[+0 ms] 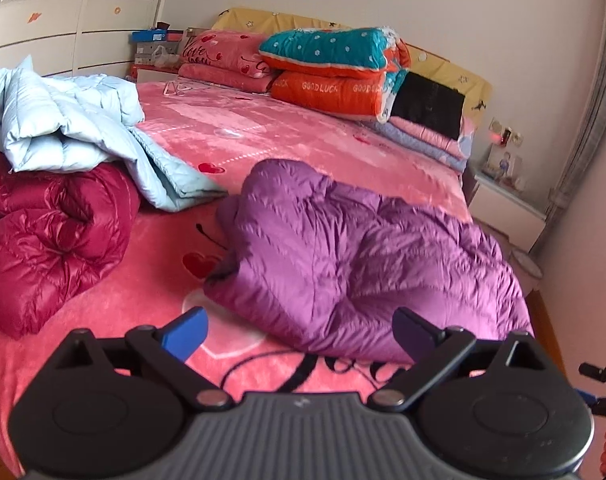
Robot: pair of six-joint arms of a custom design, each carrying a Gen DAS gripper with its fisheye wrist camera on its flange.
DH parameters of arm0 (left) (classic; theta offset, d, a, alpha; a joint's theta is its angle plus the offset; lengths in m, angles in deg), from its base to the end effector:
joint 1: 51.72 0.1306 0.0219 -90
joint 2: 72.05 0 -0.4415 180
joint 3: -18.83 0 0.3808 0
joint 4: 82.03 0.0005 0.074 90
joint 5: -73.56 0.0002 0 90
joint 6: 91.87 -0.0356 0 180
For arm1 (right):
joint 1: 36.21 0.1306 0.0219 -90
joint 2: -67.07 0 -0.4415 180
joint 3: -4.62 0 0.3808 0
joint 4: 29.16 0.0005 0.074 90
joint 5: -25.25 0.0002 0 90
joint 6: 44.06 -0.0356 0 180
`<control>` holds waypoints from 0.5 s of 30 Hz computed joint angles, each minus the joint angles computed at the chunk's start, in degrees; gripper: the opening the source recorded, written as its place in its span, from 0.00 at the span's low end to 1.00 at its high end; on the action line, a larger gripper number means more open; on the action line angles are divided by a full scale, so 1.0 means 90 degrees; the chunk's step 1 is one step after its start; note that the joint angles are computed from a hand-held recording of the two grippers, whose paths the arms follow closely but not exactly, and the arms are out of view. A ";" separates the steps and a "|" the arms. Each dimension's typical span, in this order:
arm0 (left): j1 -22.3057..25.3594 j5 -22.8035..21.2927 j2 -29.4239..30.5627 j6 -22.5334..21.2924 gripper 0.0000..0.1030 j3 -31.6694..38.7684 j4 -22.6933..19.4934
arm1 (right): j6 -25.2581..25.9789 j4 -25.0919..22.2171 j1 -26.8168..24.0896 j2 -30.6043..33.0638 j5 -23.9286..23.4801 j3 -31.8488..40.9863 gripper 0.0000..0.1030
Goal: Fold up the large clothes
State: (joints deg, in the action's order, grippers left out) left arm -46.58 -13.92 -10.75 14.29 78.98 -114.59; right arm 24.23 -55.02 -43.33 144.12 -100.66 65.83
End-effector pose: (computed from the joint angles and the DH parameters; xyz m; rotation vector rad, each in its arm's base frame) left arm 0.2807 0.0232 0.4492 -0.3747 2.1301 -0.1584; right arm 0.3657 -0.0251 0.3884 0.2433 2.2586 0.8506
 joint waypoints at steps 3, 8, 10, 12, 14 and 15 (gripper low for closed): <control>0.0318 0.0380 0.0309 0.0038 0.96 0.0105 0.0259 | -0.0019 0.0144 -0.0097 0.0150 -0.0160 0.0084 1.00; 0.0745 0.0950 0.1117 0.0235 0.97 0.0442 0.0642 | -0.0095 0.0454 -0.0039 0.0821 -0.0791 0.0588 1.00; 0.0826 0.1049 0.1487 0.0089 0.97 0.0623 0.0783 | -0.0100 0.0592 0.0059 0.1189 -0.0885 0.0878 1.00; 0.0891 0.1138 0.1948 -0.0081 0.97 0.0892 0.0837 | -0.0100 0.0674 0.0166 0.1608 -0.0928 0.1221 1.00; 0.0990 0.1338 0.2409 -0.0188 0.97 0.1189 0.0862 | 0.0036 0.0653 0.0297 0.2001 -0.0918 0.1544 1.00; 0.1034 0.1431 0.2660 -0.0238 0.97 0.1355 0.0865 | 0.0164 0.0591 0.0386 0.2199 -0.0821 0.1728 1.00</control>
